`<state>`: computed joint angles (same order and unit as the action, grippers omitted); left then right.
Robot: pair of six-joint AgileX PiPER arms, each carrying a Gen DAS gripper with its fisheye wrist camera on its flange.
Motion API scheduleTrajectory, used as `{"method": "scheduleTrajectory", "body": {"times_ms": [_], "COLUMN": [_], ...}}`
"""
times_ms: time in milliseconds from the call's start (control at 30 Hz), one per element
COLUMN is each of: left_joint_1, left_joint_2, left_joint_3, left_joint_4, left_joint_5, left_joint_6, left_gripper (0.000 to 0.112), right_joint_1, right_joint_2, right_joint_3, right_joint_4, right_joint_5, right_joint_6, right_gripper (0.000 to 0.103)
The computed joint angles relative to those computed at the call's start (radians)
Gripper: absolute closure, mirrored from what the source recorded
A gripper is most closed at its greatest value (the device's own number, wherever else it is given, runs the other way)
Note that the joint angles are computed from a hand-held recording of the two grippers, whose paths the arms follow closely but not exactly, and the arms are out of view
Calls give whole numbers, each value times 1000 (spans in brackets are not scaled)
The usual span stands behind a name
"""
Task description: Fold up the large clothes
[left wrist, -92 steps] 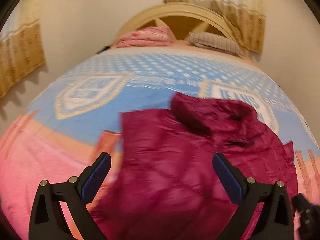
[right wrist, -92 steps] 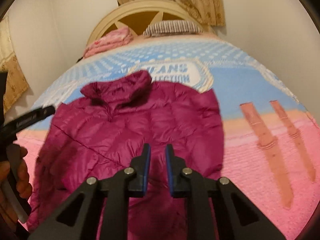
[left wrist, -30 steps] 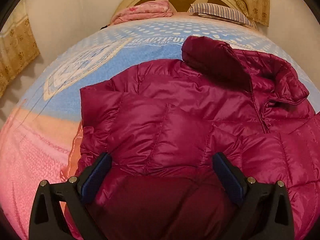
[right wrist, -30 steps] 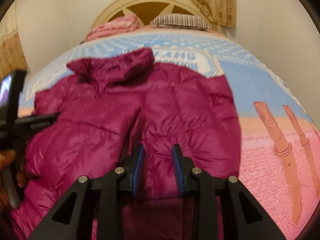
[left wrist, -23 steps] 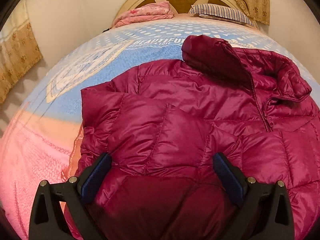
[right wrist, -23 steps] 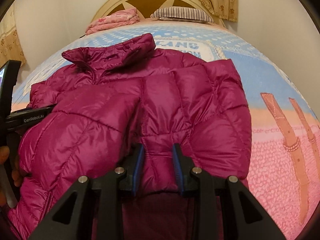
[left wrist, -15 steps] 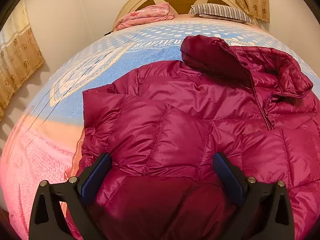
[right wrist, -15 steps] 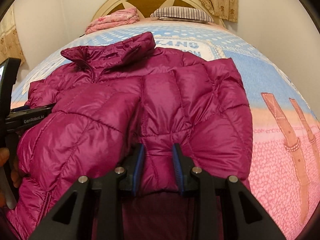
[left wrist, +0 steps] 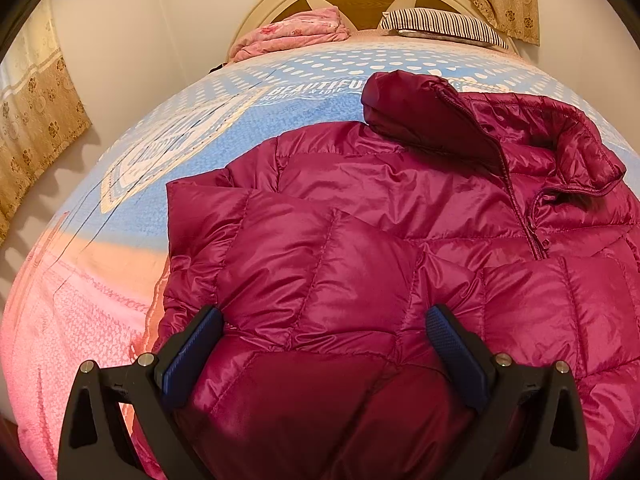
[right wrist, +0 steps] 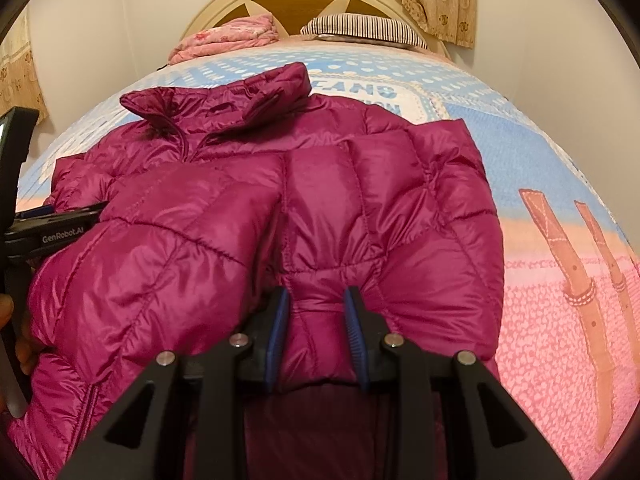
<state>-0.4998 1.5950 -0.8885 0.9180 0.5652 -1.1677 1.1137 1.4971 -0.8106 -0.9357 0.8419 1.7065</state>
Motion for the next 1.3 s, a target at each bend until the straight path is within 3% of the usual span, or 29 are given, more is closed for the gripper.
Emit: {"method": "scheduleTrajectory", "body": {"times_ms": [567, 700, 733, 800, 900, 1000, 1100, 1200, 1300], "left_joint_1": [-1, 16, 23, 33, 56, 102, 129, 152, 175], "left_joint_2": [4, -55, -86, -154, -196, -112, 33, 227, 391], "left_joint_3": [-3, -33, -36, -50, -132, -284, -476, -719, -915], "left_joint_4": [3, -190, -234, -298, -366, -514, -566, -599, -682], "left_joint_5": [1, 50, 54, 61, 70, 98, 149, 239, 320], "left_joint_6": [-4, 222, 280, 386, 508, 664, 701, 758, 849], "left_gripper": [10, 10, 10, 10, 10, 10, 10, 10, 10], "right_joint_1": [3, -9, -16, -25, -58, -215, -360, -438, -491], "right_joint_2": [3, -22, -49, -115, -189, -183, -106, -19, 111], "right_joint_3": [-4, -19, -30, -36, -81, -158, -266, -365, -510], "right_joint_4": [4, 63, 107, 134, 93, 161, 258, 325, 413], "right_joint_5": [5, 11, 16, 20, 80, 12, -62, -120, -126], "right_joint_6": [-4, -77, -132, -183, -233, -379, -562, -702, -842], "right_gripper": [71, 70, 68, 50, 33, 27, 27, 24, 21]}}
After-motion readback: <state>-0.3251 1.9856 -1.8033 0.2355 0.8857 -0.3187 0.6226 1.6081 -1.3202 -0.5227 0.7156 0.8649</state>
